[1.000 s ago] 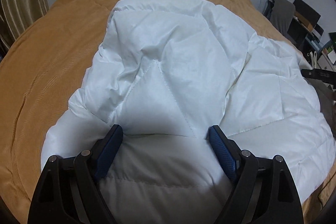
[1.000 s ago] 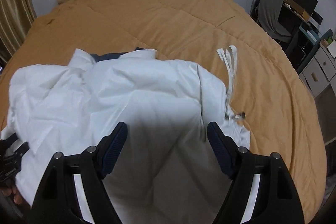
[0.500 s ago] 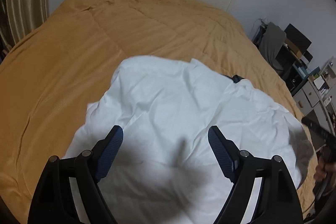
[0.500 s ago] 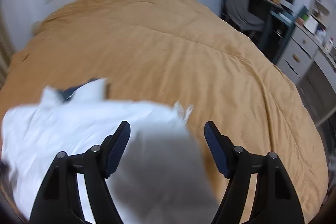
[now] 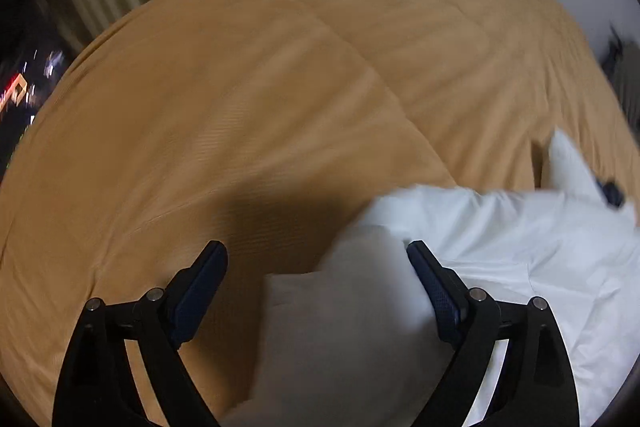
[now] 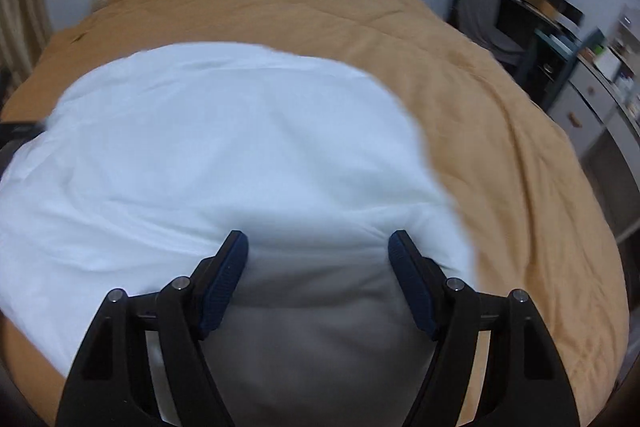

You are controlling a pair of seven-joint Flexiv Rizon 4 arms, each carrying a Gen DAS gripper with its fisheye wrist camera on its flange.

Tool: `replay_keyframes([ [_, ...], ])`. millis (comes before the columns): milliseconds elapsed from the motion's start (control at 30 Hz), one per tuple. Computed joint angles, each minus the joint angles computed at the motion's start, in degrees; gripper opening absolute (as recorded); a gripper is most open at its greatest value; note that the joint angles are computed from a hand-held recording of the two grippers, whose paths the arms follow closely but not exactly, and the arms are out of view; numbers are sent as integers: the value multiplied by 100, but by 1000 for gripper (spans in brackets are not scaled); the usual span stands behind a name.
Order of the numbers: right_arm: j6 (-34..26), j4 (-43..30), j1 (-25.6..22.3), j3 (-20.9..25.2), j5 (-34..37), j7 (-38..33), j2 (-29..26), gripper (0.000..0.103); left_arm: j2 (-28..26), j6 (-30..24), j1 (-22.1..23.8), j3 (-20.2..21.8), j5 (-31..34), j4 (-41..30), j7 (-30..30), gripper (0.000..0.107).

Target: Fold large clothes

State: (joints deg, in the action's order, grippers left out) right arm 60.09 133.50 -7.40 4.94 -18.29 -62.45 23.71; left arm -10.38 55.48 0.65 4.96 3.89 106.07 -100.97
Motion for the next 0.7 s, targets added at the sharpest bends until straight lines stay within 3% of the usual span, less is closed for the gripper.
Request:
replay_keyframes([
  [67,-38,-16,-261,8,-168,285,72,74,408,423,9,118,107,314,-77,89],
  [100,83,-7,-242,-72,-56,274,165,74,673,730,50,76,-152,612,181,89],
  [167,500,29,-127,-160,208,186,322,74,1187,1258,-25,-48,-1290,1333,1245,91],
  [233,555,-110,89,-142,356,-9,256,75,1696,1274,-326,-69,-1985,1920,2219,91],
  [267,442,-235,250,-127,416,-151,135,75,1867,1261,-403,-97,-1864,2114,2356,91],
  [333,143,-391,456,-12,452,-301,-89,75,2061,1128,-114,-369,-730,2387,1856,91],
  [400,-121,-359,229,253,-32,56,-307,75,1890,1341,-17,-335,-573,2611,1774,92],
  [467,200,-73,11,209,-245,422,-295,85,1824,1741,-224,85,-1750,2964,2276,95],
  [533,-73,55,-315,133,-436,972,-122,90,1959,1578,-297,437,-3145,3145,2560,95],
  [567,-171,99,-336,-18,-211,1013,31,94,2106,1363,-297,584,-3819,3229,2658,95],
  [633,-186,223,-2,-604,1021,571,566,94,2569,897,-344,891,-5285,3517,2690,95],
  [700,-395,360,249,-978,1984,243,1190,95,2975,225,-477,1181,-6494,3773,3095,99],
])
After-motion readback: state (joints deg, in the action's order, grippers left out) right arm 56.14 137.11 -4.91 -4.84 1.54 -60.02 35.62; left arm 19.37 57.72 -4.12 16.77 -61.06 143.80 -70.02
